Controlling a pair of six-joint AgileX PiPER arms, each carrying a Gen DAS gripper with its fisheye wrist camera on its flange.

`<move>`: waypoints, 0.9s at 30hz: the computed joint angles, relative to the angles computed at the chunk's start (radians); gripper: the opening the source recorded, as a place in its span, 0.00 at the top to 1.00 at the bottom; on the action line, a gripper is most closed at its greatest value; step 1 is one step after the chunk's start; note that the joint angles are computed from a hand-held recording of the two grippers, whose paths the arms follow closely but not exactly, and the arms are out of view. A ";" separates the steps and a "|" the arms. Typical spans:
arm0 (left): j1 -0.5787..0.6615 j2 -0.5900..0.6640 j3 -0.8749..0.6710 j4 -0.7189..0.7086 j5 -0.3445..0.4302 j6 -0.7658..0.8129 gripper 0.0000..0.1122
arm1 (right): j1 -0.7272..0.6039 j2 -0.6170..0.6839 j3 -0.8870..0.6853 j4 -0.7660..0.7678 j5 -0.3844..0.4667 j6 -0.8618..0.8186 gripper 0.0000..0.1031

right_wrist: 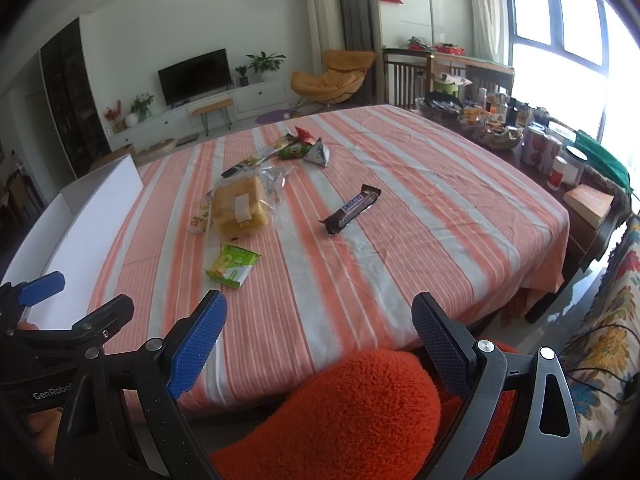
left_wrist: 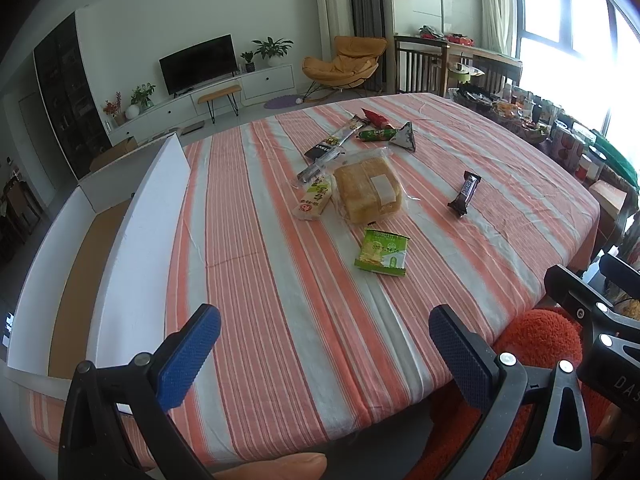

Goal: Organize snacks

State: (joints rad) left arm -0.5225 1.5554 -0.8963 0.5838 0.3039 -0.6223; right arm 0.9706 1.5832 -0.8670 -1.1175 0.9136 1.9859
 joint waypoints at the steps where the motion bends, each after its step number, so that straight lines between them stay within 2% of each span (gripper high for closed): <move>1: -0.003 0.002 -0.001 0.005 0.004 -0.005 0.08 | 0.000 0.000 0.000 0.001 0.000 -0.001 0.07; 10: -0.015 -0.003 0.003 0.010 0.011 -0.017 0.08 | 0.001 -0.010 0.008 -0.008 0.004 0.015 0.07; 18: 0.013 0.008 -0.001 -0.075 0.002 0.063 0.08 | 0.003 -0.002 0.008 -0.005 0.003 0.012 0.07; 27: 0.041 0.036 -0.009 -0.102 -0.008 0.096 0.08 | 0.006 0.019 -0.006 0.006 -0.001 -0.006 0.07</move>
